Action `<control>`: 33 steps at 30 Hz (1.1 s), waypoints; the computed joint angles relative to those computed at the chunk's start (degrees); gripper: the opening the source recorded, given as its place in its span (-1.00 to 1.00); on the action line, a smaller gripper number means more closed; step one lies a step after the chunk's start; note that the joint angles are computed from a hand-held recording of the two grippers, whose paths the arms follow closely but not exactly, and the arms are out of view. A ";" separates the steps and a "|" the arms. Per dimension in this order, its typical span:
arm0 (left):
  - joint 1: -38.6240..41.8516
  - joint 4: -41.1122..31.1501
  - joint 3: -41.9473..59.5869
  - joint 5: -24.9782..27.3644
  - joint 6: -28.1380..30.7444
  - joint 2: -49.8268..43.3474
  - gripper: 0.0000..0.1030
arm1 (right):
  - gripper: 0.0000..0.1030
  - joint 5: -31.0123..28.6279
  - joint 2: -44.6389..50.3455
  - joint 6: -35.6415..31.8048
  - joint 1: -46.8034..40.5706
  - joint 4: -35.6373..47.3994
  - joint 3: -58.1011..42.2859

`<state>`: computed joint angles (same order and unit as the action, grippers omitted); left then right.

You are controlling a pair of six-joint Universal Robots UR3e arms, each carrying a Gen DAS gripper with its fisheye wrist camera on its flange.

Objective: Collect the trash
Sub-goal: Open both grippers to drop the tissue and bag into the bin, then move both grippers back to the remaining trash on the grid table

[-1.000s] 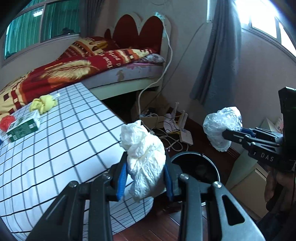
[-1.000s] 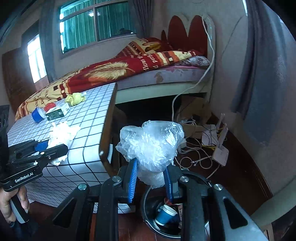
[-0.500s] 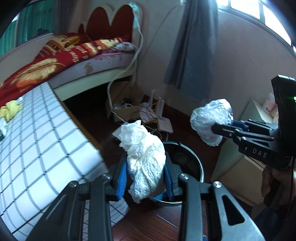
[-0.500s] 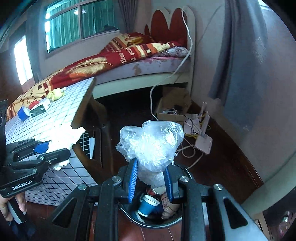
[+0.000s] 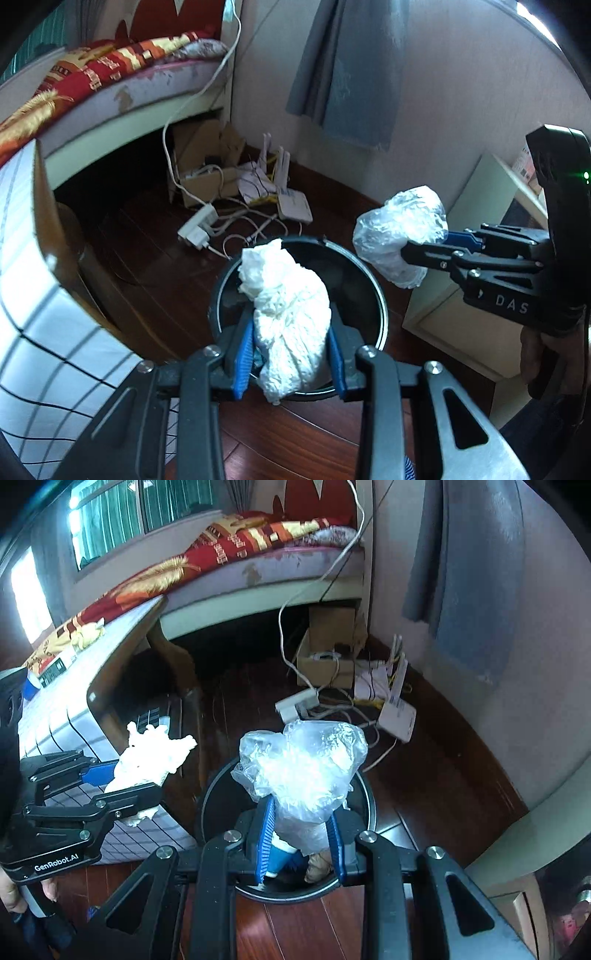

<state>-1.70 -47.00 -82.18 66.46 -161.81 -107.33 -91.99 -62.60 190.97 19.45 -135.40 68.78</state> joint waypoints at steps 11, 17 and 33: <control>-1.30 -4.67 3.68 -0.27 -0.65 -6.91 -0.30 | -0.45 4.71 6.32 -3.24 -1.92 1.77 -0.31; -2.17 -8.04 9.44 1.21 -2.20 -13.27 0.10 | -0.25 4.75 12.49 -4.51 -1.94 6.78 -6.34; -2.55 4.60 0.53 8.86 -5.59 -8.63 0.99 | 1.00 -3.66 7.72 1.41 -4.12 4.11 0.50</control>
<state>-4.25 -42.40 -81.65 75.32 -167.40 -115.96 -95.65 -54.88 192.38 15.33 -131.29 69.28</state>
